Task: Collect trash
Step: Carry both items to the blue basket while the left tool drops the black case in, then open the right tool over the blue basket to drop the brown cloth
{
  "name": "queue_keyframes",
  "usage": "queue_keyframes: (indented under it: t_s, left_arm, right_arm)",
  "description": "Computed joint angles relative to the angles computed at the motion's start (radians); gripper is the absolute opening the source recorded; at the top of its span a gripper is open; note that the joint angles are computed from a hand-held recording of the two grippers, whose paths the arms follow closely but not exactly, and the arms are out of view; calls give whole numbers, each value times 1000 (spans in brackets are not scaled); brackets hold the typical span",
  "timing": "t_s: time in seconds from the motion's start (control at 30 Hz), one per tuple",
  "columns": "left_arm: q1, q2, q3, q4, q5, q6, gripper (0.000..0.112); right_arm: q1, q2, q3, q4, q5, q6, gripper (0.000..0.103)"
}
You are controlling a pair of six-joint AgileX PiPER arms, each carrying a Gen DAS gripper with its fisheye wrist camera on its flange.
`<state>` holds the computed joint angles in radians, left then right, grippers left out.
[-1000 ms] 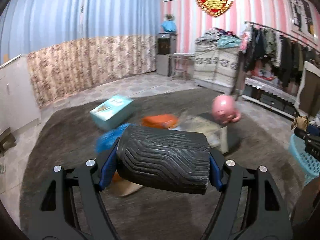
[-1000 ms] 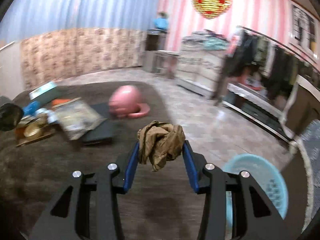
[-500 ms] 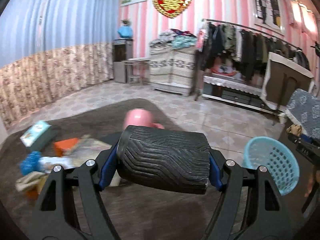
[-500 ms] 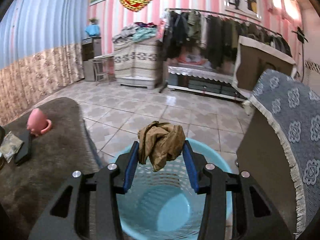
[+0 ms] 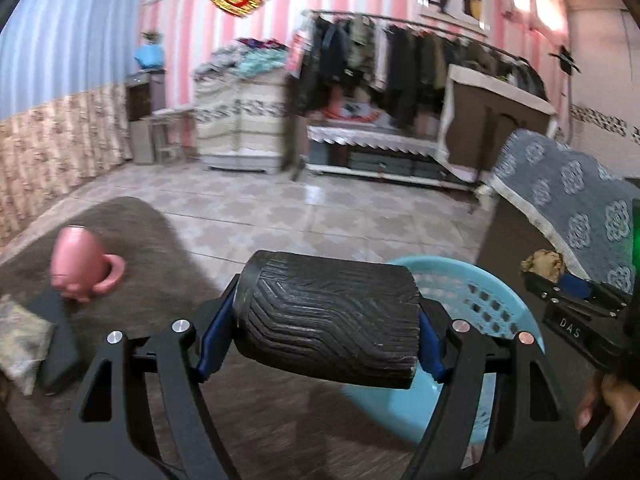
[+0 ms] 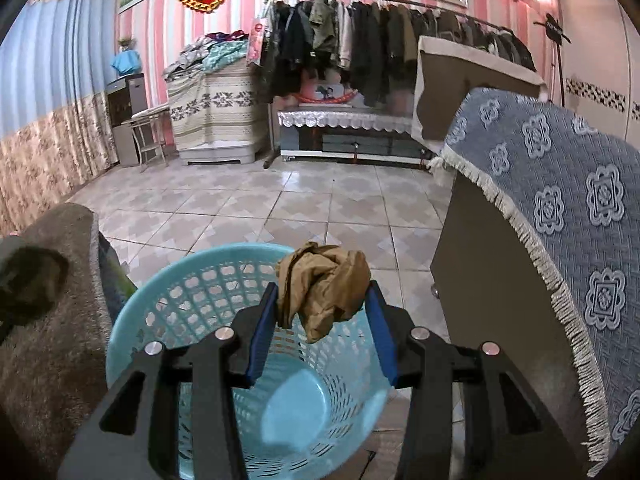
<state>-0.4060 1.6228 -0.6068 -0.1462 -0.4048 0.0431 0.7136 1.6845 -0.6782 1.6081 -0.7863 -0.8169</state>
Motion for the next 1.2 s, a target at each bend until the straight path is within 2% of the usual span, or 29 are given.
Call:
queue_keyframes:
  t_s: [0.1,0.2,0.33,0.4,0.5,0.53,0.6,0.77,0.9,1.1,1.17,1.2]
  left_arm:
    - [-57,93,-54,22,-27,-9,73]
    - [-91,177,-127,22,-7,2,73]
    - [-89,243,-207,149,40,-108,73]
    - [-99,264,-242,111,52,-69,79]
    - [-69,247,-249,196,56,-171,90]
    - [-63,242,-253,191,65,-171,91]
    - [-50,229,-253,100,67,-84,92]
    - [8,187,-216,-17,52,23,96]
    - [82,142,-175,4,56,17,97]
    - [168,81,-110,64,54,-9,97]
    - [185,57,-91,46,57,16,97]
    - [192,47,-83,48,58,16,97]
  right_arm:
    - [-8,11,16,5,8,29,44]
    - [-42,9,46,-31,42,91,44]
    - [-71,-2,81,-58,63,172,44]
    - [-85,-3,90,-75,72,198,44]
    - [-93,0,85,-84,86,205,44]
    - [-92,4,82,-90,90,209,44]
    - [-85,15,61,-82,95,188,44]
    - [-66,48,11,-61,101,140,44]
    - [-54,69,-20,-64,106,137,45]
    - [-21,91,-62,-63,81,139,50]
    - [-9,103,-81,-57,75,122,56]
    - [-7,105,-85,-55,74,114,63]
